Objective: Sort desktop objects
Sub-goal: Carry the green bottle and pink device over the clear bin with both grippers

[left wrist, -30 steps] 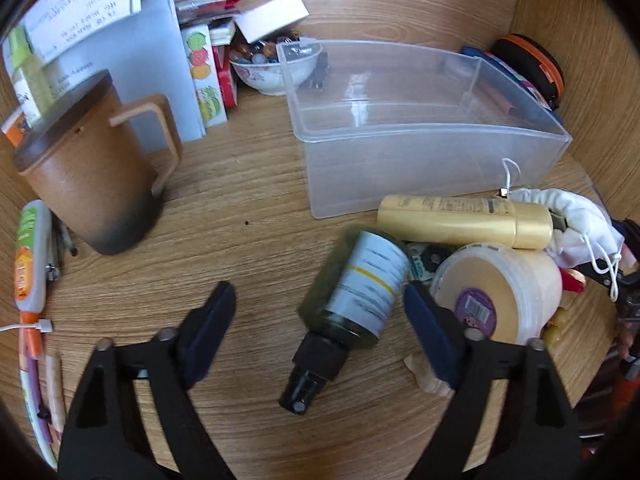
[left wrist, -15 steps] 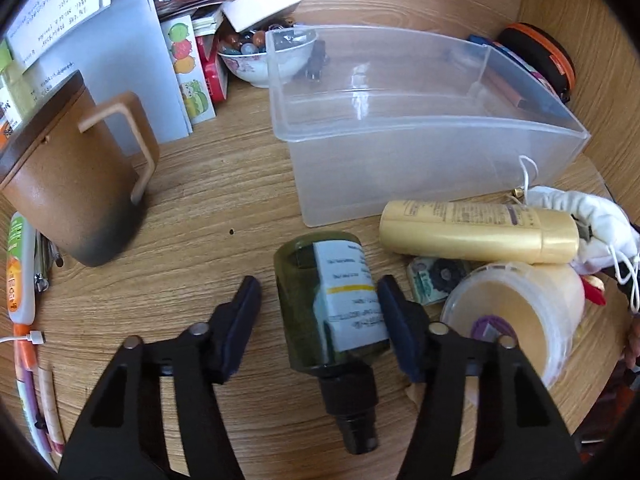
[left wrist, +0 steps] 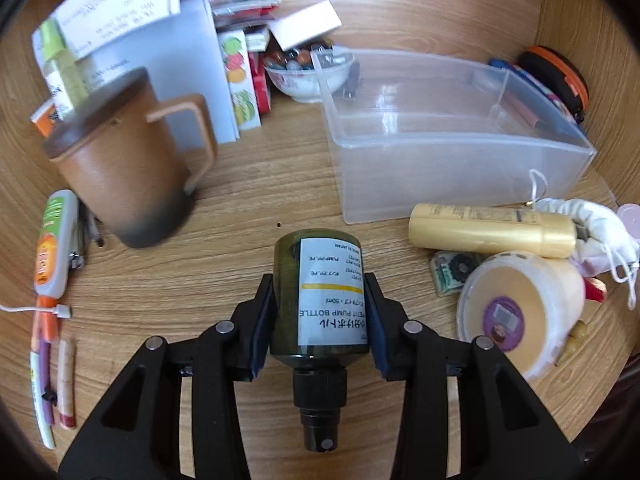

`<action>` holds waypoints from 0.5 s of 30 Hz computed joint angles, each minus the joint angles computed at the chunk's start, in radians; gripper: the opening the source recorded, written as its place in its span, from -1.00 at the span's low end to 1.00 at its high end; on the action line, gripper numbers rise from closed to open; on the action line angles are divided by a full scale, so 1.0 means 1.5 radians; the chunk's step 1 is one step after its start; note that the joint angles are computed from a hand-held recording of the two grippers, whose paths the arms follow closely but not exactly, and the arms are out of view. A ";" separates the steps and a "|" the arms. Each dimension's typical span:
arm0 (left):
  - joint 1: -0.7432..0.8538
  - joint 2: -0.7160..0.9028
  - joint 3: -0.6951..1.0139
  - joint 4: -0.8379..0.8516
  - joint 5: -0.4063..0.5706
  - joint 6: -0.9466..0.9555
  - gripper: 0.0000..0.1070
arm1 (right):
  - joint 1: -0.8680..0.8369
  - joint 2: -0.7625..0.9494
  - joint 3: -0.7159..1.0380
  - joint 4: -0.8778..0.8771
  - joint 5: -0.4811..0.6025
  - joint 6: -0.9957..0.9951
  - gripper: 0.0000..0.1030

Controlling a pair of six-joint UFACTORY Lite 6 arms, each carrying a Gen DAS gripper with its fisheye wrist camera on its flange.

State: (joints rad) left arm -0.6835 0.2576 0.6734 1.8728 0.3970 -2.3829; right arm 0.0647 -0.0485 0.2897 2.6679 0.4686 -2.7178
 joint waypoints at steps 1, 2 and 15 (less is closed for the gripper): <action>-0.005 -0.019 -0.012 -0.012 0.006 0.006 -0.23 | -0.003 -0.023 -0.008 -0.014 -0.007 0.011 0.22; -0.012 -0.038 -0.023 -0.026 0.014 0.013 -0.23 | -0.003 -0.040 -0.014 -0.024 -0.014 0.022 0.22; -0.131 -0.247 -0.084 -0.233 0.152 0.161 -0.23 | 0.087 -0.279 -0.039 -0.081 -0.151 0.114 0.22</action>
